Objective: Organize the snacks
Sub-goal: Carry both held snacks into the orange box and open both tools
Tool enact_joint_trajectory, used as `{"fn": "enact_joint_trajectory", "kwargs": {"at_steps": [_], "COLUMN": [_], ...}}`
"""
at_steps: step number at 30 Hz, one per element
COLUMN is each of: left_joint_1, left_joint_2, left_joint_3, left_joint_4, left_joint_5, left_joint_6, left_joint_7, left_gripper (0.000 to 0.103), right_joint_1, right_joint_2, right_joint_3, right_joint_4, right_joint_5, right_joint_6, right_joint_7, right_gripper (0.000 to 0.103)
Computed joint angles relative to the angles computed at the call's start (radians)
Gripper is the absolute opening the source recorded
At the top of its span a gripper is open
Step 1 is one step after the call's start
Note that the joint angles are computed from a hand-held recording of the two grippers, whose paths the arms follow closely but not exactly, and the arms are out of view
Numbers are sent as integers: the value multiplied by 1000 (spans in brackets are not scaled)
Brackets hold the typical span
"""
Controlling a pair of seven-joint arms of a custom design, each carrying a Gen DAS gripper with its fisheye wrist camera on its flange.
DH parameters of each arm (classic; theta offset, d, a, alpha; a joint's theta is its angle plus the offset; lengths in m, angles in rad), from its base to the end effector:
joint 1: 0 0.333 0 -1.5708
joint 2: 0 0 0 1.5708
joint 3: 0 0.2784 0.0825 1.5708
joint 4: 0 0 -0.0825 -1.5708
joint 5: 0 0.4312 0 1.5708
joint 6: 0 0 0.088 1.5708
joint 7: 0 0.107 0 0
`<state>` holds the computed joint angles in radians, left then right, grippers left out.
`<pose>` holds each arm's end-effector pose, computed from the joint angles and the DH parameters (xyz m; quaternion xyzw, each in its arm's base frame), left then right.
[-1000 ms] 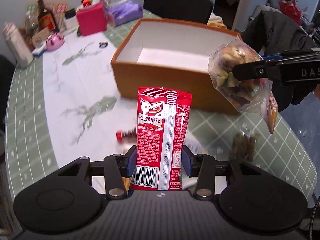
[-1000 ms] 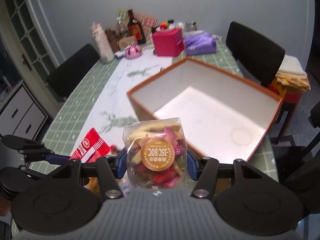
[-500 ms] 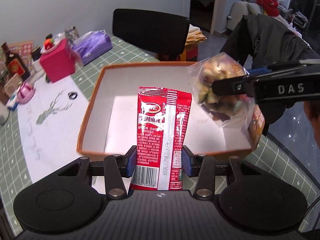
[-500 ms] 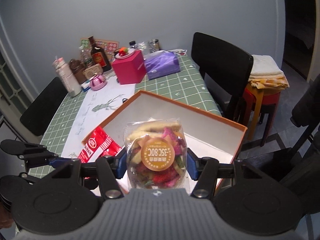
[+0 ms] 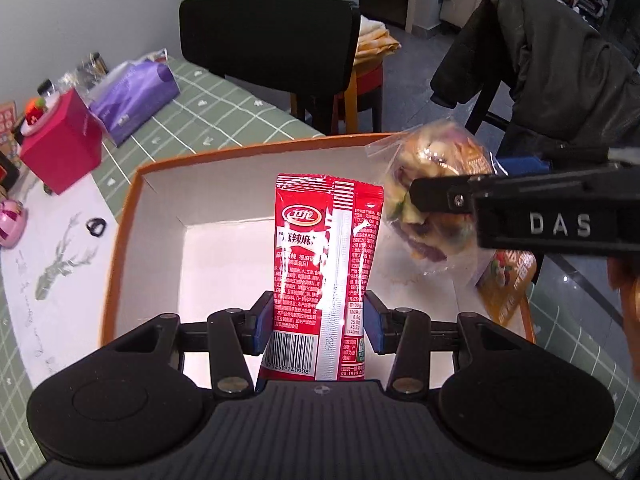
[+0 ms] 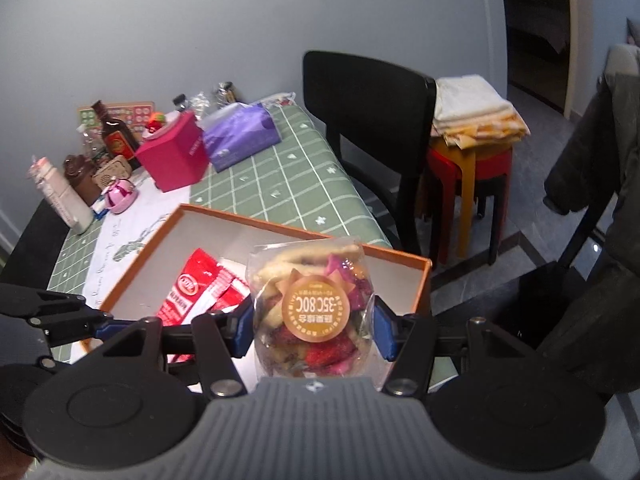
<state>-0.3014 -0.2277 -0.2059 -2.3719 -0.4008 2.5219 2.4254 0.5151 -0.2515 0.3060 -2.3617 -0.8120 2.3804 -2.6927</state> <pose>0.4788 -0.2616 0.3882 -0.2360 0.9463 -0.2053 0.0822 0.3728 0.3888 0.3899 -0.4108 0.8385 -0.2111 0.2893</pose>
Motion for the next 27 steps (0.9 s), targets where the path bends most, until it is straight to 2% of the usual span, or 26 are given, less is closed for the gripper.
{"fn": "enact_joint_trajectory", "kwargs": {"at_steps": [7,15,21,27], "left_joint_1": [13,23,24,18], "left_joint_2": [75,123,137,137], "left_joint_3": [-32,-33,-34,-41], "left_joint_4": [30,68,72,61], "left_joint_5": [107,155,188,216], "left_joint_6": [-7,-60,-95,-98], "left_joint_7": [-122,-246,-270,-275], "left_gripper": [52,52,52,55], "right_joint_1": [4,14,24,41], "right_joint_2": [64,107,151,180], "right_joint_3": [-16,-33,-58,-62], "right_joint_4": [36,58,73,107], "right_joint_5": [3,-34,47,86], "right_joint_6": [-14,9,62,17], "right_joint_7": [-75,-124,-245,-356], "right_gripper": [56,55,56,57]}}
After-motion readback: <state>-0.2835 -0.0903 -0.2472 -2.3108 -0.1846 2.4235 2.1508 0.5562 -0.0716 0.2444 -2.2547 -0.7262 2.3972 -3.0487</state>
